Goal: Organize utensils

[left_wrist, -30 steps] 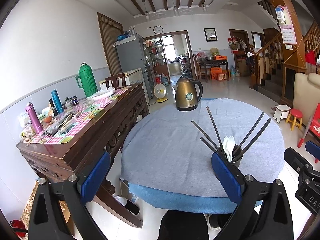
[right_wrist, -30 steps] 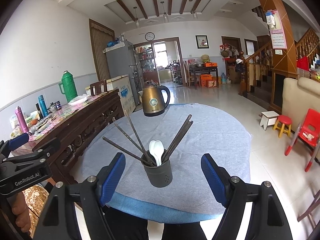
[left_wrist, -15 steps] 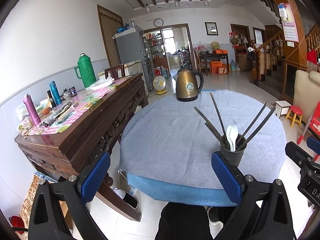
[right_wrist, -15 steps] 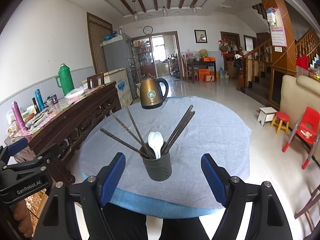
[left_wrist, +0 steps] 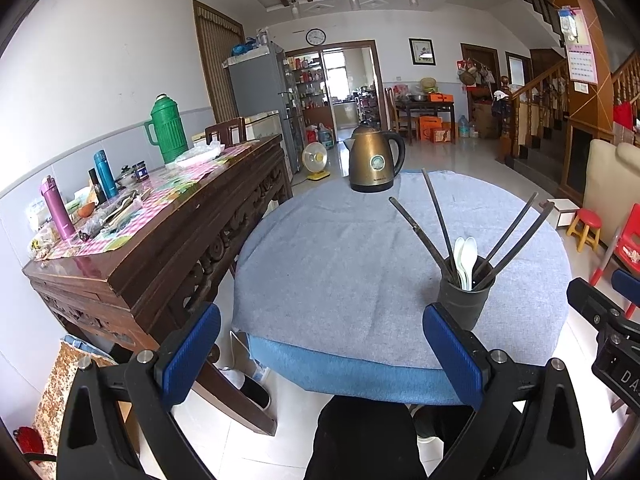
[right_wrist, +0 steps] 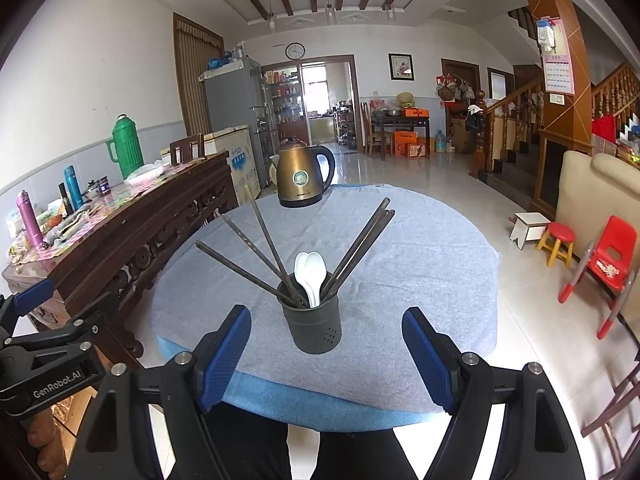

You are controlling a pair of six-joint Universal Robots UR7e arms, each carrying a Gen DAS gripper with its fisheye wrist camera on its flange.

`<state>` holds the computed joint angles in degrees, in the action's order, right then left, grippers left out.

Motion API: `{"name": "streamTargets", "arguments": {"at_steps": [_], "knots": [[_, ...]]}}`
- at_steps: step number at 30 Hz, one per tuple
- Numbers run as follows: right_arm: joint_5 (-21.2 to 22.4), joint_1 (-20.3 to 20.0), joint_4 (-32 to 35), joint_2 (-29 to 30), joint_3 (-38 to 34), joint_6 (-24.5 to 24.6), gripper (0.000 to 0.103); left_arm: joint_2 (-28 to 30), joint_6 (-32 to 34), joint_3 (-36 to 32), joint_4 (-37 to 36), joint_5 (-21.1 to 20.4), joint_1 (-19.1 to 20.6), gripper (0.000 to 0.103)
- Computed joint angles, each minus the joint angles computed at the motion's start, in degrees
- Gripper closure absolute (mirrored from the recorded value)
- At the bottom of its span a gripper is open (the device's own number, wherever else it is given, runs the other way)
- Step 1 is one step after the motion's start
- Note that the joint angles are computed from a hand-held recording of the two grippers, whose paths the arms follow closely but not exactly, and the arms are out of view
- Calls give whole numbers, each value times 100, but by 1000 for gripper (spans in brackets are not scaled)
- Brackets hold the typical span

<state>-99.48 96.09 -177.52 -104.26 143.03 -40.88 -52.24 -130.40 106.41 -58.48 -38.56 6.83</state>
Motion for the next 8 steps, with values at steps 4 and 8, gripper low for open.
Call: {"name": "streamTargets", "arguments": {"at_steps": [4, 8], "knots": [[-49, 7, -23, 86, -18, -9, 22, -44, 12, 57, -66, 13, 26, 2], [-81, -41, 52, 190, -99, 21, 22, -139, 41, 171, -201, 87, 109, 2]]}}
